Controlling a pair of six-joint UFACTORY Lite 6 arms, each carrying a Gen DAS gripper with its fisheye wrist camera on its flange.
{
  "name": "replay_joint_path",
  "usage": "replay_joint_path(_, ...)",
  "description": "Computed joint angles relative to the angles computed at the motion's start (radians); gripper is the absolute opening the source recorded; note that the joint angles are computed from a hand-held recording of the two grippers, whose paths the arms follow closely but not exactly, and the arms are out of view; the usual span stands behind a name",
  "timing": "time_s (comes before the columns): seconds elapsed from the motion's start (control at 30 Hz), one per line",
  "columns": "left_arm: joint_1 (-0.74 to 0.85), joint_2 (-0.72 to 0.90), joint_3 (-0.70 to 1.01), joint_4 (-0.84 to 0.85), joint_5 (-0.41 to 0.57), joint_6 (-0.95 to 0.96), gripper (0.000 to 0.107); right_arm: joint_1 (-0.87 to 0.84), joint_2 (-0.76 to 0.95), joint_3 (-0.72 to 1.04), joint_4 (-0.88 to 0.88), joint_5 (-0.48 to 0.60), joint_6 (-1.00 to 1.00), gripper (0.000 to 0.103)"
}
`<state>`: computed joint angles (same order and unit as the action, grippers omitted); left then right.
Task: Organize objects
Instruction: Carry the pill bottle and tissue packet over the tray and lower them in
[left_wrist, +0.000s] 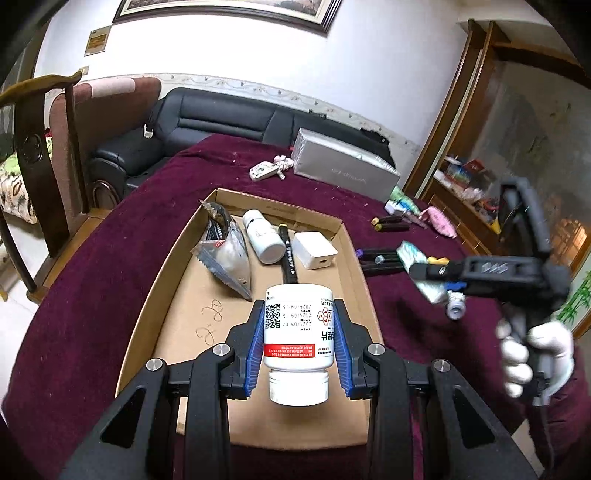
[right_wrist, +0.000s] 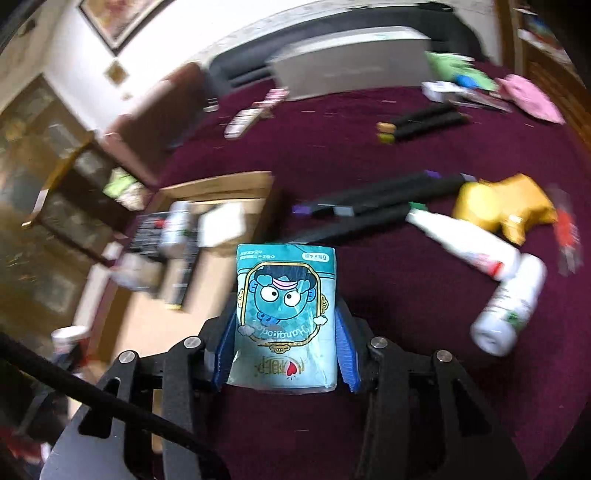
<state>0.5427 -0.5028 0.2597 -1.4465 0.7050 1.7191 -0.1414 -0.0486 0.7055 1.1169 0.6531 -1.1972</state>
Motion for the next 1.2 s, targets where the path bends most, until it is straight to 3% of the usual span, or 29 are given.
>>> replay_joint_path(0.13, -0.113, 0.16, 0.085, -0.068, -0.111, 0.018, 0.029, 0.171, 0.089, 0.079, 0.031, 0.041, 0.079, 0.045)
replay_joint_path(0.4, -0.26, 0.482, 0.279, -0.206, -0.332, 0.043, 0.029, 0.442, 0.272, 0.206, 0.002, -0.197, 0.229, 0.045)
replay_joint_path(0.67, -0.288, 0.56, 0.323, -0.232, -0.365, 0.054, 0.029, 0.47, 0.373, 0.275, -0.059, -0.277, 0.308, 0.045)
replay_joint_path(0.97, -0.309, 0.638, 0.429, -0.025, -0.458, -0.227, 0.032, 0.509, 0.394, 0.297, -0.166, -0.331, 0.413, 0.046)
replay_joint_path(1.1, -0.247, 0.64, 0.43, -0.007, -0.389, -0.253, 0.04, 0.51, 0.397, 0.299, -0.186, -0.342, 0.424, 0.048)
replay_joint_path(1.2, -0.195, 0.599, 0.398, -0.013, -0.317, -0.245, 0.04, 0.508, 0.391, 0.295, -0.189, -0.343, 0.427, 0.049)
